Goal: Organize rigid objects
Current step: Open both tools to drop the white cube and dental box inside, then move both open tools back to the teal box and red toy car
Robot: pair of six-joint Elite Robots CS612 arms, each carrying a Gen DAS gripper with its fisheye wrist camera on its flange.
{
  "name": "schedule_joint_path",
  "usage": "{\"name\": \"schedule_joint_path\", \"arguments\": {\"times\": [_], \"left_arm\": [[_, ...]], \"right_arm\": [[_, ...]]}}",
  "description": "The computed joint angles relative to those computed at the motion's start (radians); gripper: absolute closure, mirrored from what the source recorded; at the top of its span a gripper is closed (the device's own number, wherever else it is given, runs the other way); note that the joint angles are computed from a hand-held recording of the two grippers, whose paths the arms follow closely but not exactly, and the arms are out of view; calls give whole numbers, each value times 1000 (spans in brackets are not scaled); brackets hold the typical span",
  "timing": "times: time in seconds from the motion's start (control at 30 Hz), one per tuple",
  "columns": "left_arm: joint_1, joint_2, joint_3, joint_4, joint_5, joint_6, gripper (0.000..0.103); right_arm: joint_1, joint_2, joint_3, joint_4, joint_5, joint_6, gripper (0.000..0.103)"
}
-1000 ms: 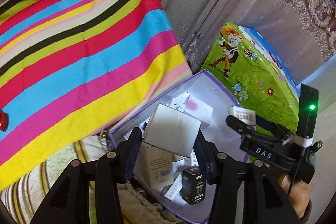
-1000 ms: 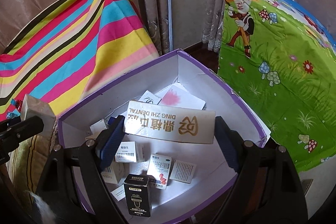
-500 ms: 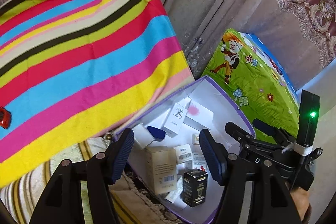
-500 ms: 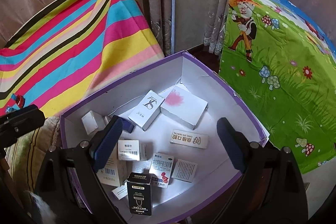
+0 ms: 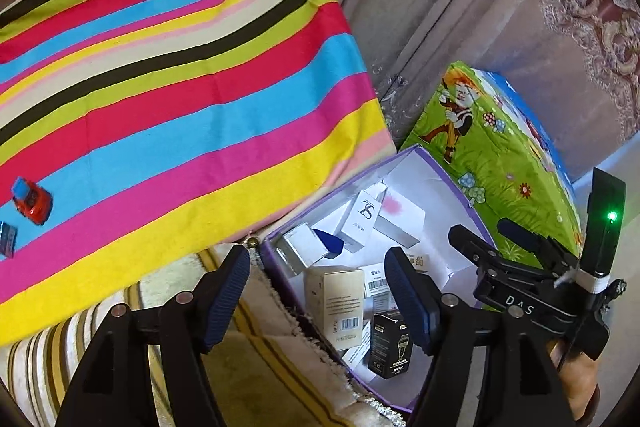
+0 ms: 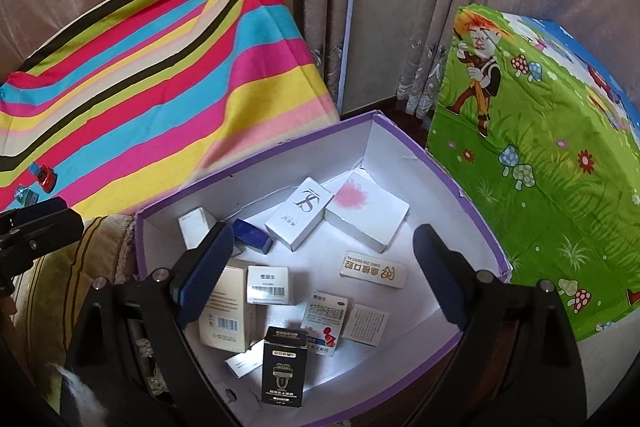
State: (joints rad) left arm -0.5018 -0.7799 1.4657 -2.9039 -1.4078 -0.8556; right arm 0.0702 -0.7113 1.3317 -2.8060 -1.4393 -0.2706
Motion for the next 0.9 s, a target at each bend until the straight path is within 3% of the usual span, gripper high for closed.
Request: {"name": "schedule_joint_path", "arguments": {"times": [0.9], "left_arm": [[25, -106, 231, -137, 81, -210, 32]], "right_arm": [[76, -40, 52, 7, 81, -134, 10]]}}
